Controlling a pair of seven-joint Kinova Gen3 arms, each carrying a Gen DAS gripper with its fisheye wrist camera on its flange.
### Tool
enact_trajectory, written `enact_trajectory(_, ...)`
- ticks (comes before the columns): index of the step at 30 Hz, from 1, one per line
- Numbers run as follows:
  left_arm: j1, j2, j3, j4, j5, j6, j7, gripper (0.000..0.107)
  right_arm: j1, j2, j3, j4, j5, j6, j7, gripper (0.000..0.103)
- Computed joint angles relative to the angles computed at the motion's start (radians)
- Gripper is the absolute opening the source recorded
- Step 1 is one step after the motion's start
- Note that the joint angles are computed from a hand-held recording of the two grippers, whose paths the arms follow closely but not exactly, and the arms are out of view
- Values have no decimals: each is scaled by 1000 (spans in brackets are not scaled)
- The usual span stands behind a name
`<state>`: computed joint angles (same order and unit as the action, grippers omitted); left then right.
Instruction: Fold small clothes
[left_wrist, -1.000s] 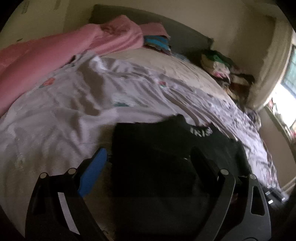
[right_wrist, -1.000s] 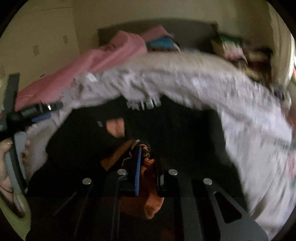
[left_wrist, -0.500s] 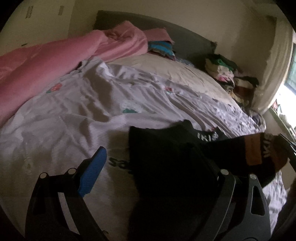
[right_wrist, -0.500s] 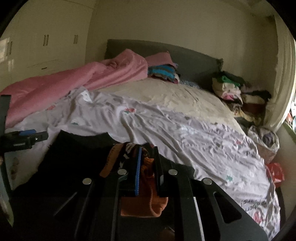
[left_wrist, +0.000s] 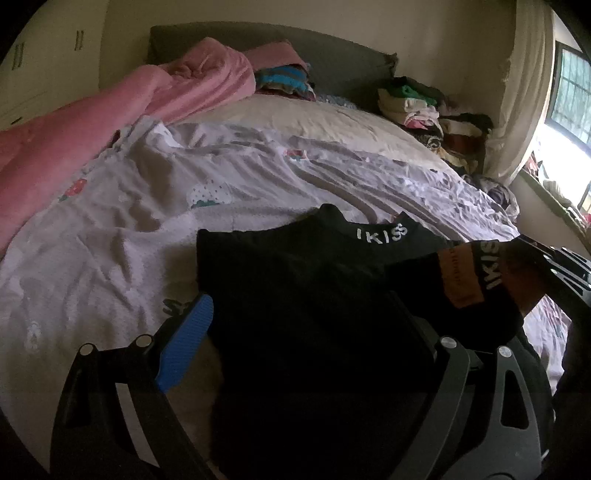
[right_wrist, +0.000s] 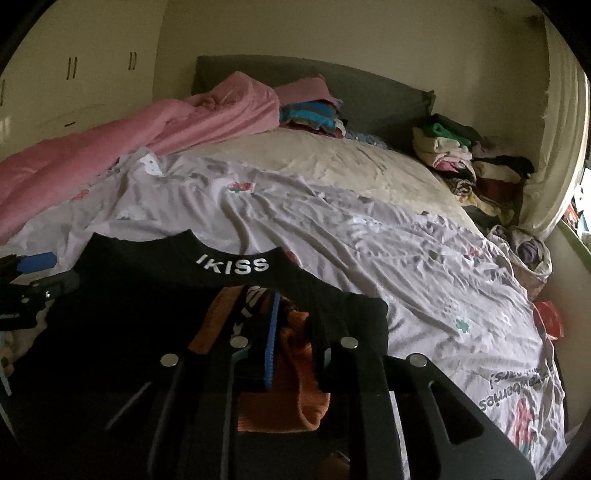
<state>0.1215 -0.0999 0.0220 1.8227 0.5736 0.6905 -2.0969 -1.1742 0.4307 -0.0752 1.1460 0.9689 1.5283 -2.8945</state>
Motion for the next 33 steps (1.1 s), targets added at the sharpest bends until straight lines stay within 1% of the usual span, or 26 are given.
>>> enact_trajectory(1,1,1,0,0,1,2,-1,85,-3,8,4,-8,1,15,-1,21)
enact_trajectory(2,1,2,2,-1,-2,2,3,85,-9,13,8,-12,7,30,-5,23)
enact_trajectory(4,2,-2,15,3,-33,-13,30,85,-15,9,9,-4,12,30,-17,24)
enact_trajectory(6,9,-5,24,6,-60,-26,47,85,-18,3,6,6,14,30,-31,27)
enact_trajectory(9,20,-2,20,6,-57,-20,39,85,-19,-5,-6,21,9,25,-42,31)
enact_trajectory(11,25,2,23,3,-63,-12,38,85,-16,-6,-15,24,-5,18,-43,37)
enact_trajectory(13,30,10,21,-5,-55,14,19,84,-6,-9,-26,31,-32,-4,-43,40)
enact_trajectory(14,30,14,19,-6,-47,23,9,77,-3,-9,-31,33,-47,-16,-42,41)
enact_trajectory(15,30,19,17,-10,-37,40,-5,68,0,-7,-34,32,-58,-25,-40,41)
enact_trajectory(16,29,30,16,-20,-31,69,-19,62,6,-11,-39,40,-75,-46,-42,41)
enact_trajectory(17,27,37,20,-26,-32,87,-20,52,11,-15,-43,51,-91,-70,-50,41)
enact_trajectory(18,24,52,26,-38,-45,112,-10,46,15,-17,-45,54,-103,-86,-53,41)
enact_trajectory(20,17,77,38,-53,-74,147,17,41,24,-21,-50,67,-129,-123,-60,41)
enact_trajectory(22,9,95,45,-61,-97,167,42,40,34,-18,-54,71,-159,-145,-54,41)
enact_trajectory(26,-31,109,31,-63,-37,215,7,40,60,-4,-52,71,-234,-152,-35,41)
enact_trajectory(27,-36,109,33,-63,-35,218,7,40,62,3,-49,71,-247,-143,-34,41)
enact_trajectory(28,-40,107,33,-62,-32,221,6,40,57,5,-27,83,-265,-144,-38,41)
enact_trajectory(29,-41,107,36,-62,-32,222,6,40,66,-3,-24,106,-279,-161,-59,43)
enact_trajectory(31,-41,104,41,-61,-41,217,10,40,95,-35,-48,159,-279,-212,-120,43)
enact_trajectory(33,-40,102,43,-61,-46,215,14,40,86,-32,-45,157,-270,-203,-125,43)
